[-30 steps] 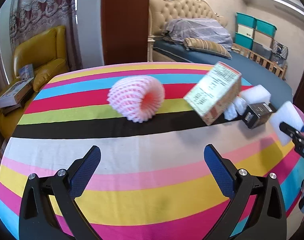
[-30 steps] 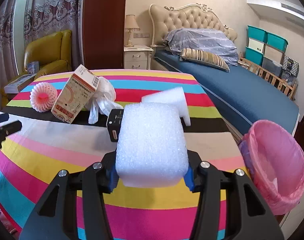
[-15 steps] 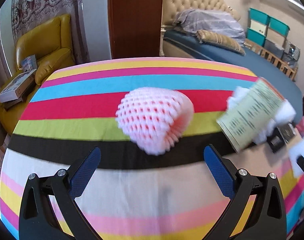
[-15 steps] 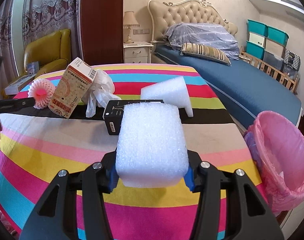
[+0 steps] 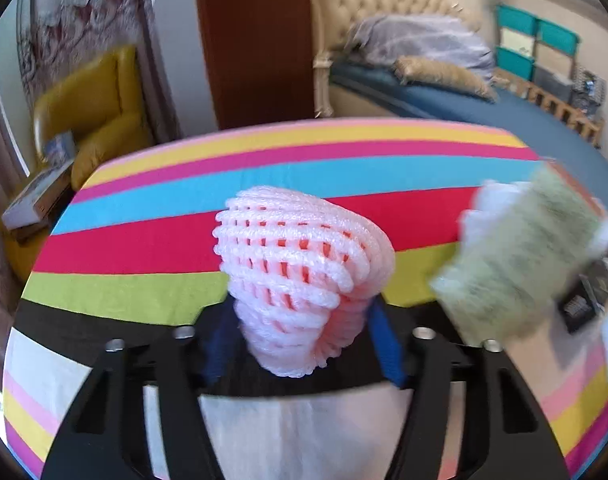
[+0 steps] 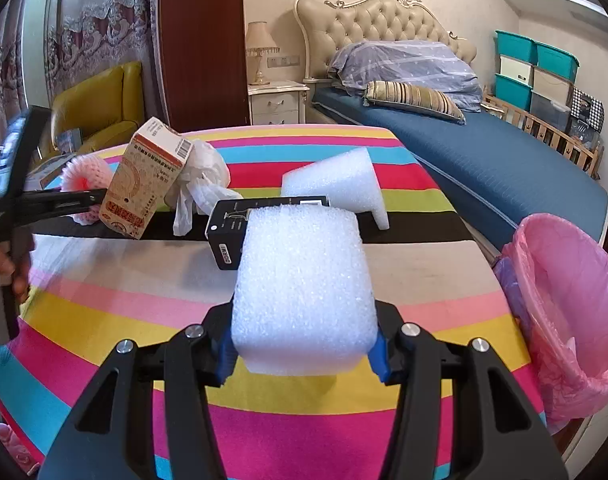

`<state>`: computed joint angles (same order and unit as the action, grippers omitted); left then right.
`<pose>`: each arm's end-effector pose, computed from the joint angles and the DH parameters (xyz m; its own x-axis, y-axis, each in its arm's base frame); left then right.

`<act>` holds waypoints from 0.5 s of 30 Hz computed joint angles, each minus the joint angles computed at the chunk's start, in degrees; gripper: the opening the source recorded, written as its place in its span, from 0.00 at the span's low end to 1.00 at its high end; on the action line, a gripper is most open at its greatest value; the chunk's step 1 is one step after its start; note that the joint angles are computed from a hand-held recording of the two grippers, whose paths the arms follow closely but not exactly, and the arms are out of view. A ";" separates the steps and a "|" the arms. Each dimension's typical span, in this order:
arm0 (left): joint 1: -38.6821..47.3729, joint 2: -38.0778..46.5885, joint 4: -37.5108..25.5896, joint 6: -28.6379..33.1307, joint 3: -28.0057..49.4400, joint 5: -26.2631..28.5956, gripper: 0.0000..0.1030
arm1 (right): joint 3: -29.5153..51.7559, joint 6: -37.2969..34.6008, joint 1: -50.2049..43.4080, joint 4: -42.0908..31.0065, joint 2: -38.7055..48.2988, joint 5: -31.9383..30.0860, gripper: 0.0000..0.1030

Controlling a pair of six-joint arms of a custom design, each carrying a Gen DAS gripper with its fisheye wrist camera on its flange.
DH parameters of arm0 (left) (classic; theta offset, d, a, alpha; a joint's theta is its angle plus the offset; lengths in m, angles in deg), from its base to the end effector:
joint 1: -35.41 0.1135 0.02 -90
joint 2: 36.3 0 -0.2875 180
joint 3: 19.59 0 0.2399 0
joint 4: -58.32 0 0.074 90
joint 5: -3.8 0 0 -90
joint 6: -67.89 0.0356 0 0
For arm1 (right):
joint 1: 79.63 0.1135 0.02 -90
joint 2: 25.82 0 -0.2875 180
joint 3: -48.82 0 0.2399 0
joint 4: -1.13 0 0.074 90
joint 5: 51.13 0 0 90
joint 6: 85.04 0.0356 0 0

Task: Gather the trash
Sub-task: 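Grasp a white foam block with the right tool while the left tool grasps the pink fruit net, then carry the foam block and fruit net over the pink bin and open both tools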

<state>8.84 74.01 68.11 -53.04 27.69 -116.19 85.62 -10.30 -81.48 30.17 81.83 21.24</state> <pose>0.2685 -0.1144 0.0853 -0.6762 -0.1595 -0.7192 -0.2655 0.9634 0.0359 0.2665 0.0022 0.0889 -0.5915 -0.2319 -0.7722 -0.3634 0.9316 -0.0014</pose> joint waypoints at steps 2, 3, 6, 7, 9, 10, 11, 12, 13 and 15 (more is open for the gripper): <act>-2.35 -1.80 3.30 -1.42 -3.55 -1.12 0.50 | -0.08 -0.08 0.65 0.11 0.01 0.96 0.48; -3.98 -2.58 4.68 -2.21 -5.27 -2.16 0.48 | -0.13 -0.12 1.00 0.23 0.02 1.53 0.48; -8.40 -4.53 8.11 -4.81 -10.06 -4.40 0.48 | -0.29 -0.07 1.36 0.59 0.06 2.34 0.48; -10.04 -5.28 8.87 -5.56 -11.61 -5.08 0.48 | -0.23 0.01 1.44 0.51 0.10 2.54 0.48; -13.11 -6.29 9.90 -6.84 -13.79 -6.86 0.47 | -0.05 0.11 1.82 0.15 0.16 3.15 0.48; -14.31 -7.03 10.50 -7.14 -14.98 -7.51 0.47 | 0.10 0.12 2.13 -0.11 0.20 3.55 0.48; -15.92 -7.73 10.72 -7.79 -15.96 -8.37 0.47 | 0.23 0.20 2.52 -0.30 0.24 4.05 0.48; -17.53 -7.91 10.31 -8.99 -16.29 -9.47 0.47 | 0.20 0.06 2.46 -0.21 0.38 4.17 0.48; -19.31 -8.16 10.00 -10.21 -16.74 -10.68 0.47 | 0.26 0.12 2.66 -0.25 0.37 4.49 0.48; -21.79 -9.00 9.18 -11.46 -17.20 -12.16 0.48 | -0.14 0.09 2.92 0.06 0.12 5.00 0.48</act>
<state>-12.95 65.00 77.29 -64.50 10.50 -128.35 85.47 -10.22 -78.56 30.23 81.95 26.24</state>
